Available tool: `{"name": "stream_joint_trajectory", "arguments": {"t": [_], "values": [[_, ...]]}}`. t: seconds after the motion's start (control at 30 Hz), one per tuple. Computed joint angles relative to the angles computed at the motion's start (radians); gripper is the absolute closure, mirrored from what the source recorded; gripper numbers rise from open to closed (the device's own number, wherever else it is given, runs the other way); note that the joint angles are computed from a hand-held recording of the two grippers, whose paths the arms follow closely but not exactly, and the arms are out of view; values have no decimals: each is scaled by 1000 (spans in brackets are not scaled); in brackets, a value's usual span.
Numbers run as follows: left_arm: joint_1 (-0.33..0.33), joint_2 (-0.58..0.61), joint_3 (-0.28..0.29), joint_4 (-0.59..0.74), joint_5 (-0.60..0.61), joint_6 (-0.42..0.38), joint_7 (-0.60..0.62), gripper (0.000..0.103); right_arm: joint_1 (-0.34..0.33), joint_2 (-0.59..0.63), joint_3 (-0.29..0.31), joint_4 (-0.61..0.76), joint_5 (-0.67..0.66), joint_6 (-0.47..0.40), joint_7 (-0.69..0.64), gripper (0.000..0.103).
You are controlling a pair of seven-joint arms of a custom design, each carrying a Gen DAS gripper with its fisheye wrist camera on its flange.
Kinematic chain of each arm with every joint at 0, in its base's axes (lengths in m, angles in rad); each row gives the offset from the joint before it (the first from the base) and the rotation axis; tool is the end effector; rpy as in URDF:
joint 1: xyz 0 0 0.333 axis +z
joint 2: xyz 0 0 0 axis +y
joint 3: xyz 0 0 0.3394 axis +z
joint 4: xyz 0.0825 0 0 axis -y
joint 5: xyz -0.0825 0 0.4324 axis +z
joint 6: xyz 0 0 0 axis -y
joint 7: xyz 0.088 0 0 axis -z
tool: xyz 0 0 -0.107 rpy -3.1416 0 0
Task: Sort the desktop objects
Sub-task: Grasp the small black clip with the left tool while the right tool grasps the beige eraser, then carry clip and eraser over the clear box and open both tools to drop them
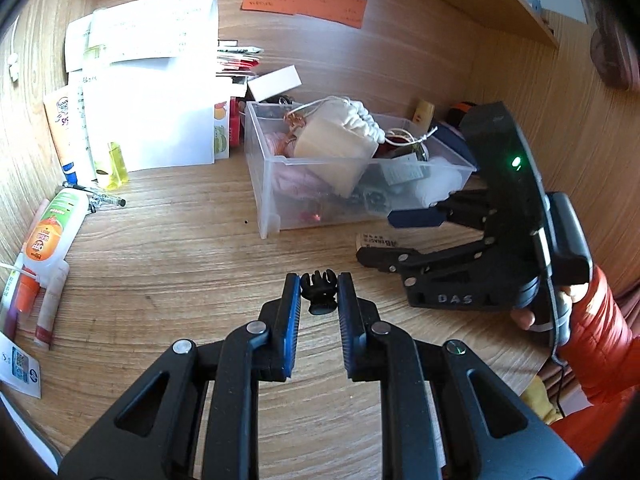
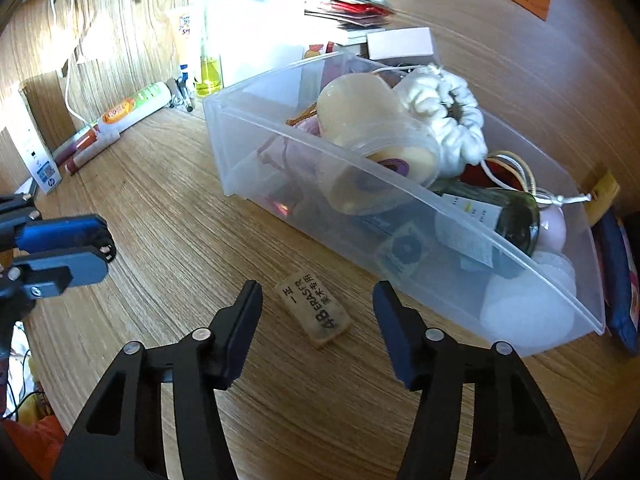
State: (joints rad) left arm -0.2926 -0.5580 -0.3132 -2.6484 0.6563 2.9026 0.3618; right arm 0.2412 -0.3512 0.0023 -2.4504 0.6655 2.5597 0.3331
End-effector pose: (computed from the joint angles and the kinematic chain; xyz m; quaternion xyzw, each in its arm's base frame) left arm 0.3415 -0.2877 0.4831 -0.6374 0.6391 -0.3661 0.2266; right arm 0.4879 0.1119 0.4739 -0.9093 0.2657 -0.1396 0.2883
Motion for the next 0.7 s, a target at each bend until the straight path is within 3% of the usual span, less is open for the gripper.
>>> {"name": "stream_joint_trajectory", "arguments": {"t": [0.4,0.7], "values": [[11,13,0,3,0,25,-6,86,8,-34,-1,-33,-15,11,-5,78],[64,28,-26,28,37,63,-57,86,-7,-54,-39,-14,53,-105,-17,81]]}}
